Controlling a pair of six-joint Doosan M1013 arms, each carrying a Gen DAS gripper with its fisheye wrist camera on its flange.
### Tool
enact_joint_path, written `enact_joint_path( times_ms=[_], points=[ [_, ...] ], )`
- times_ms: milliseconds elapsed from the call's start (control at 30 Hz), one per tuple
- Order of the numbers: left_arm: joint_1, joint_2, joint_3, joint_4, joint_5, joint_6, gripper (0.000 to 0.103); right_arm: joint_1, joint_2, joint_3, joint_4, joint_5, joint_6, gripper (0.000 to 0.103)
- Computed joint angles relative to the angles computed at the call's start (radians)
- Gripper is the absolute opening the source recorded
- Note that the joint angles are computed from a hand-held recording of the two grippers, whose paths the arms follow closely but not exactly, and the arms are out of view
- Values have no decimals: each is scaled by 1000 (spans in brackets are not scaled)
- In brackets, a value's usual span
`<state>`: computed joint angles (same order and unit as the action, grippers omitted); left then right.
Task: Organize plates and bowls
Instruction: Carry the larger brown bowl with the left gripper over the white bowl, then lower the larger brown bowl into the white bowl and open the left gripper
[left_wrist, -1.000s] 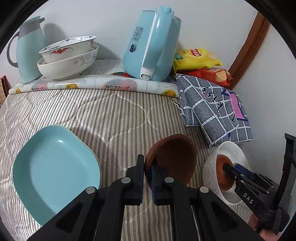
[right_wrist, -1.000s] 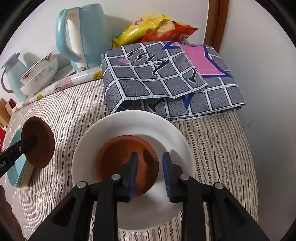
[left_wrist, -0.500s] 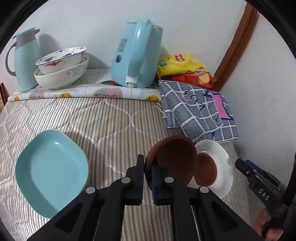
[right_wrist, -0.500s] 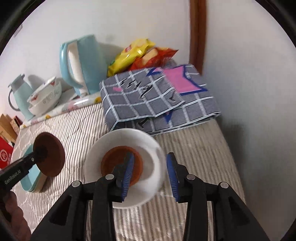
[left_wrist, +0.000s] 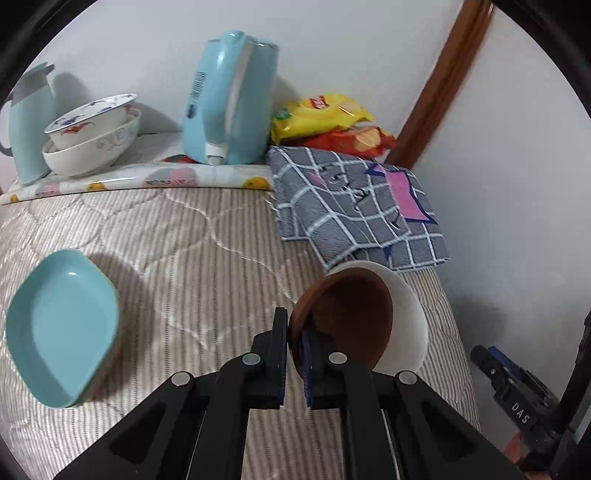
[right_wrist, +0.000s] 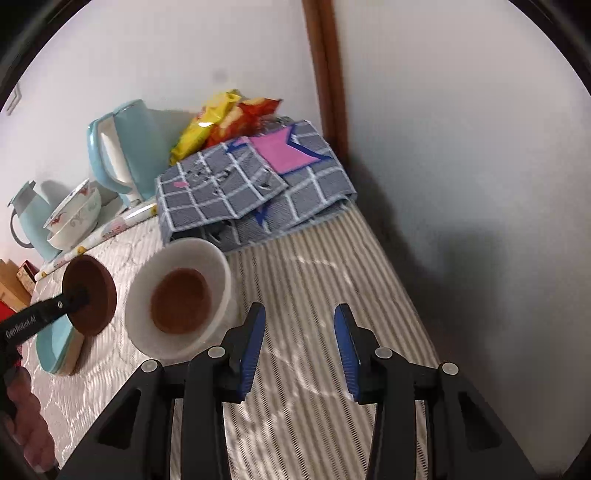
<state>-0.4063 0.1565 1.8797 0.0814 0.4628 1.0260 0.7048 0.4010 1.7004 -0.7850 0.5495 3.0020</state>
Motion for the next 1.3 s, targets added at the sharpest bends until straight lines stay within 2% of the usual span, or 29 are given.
enact_joint_path(
  times_ms=[233,900,1300],
  points=[
    [-25,27,-18,-2,8,17,7,-21,-14,51,-7,-29,60,39],
    [-27,98,-66,-54,31,68,8,-31,-5,62,-11,-47,58,39],
    [-18,113,-77,-195,50,201,9,-29,3,57,20,-48,36,39]
  ],
)
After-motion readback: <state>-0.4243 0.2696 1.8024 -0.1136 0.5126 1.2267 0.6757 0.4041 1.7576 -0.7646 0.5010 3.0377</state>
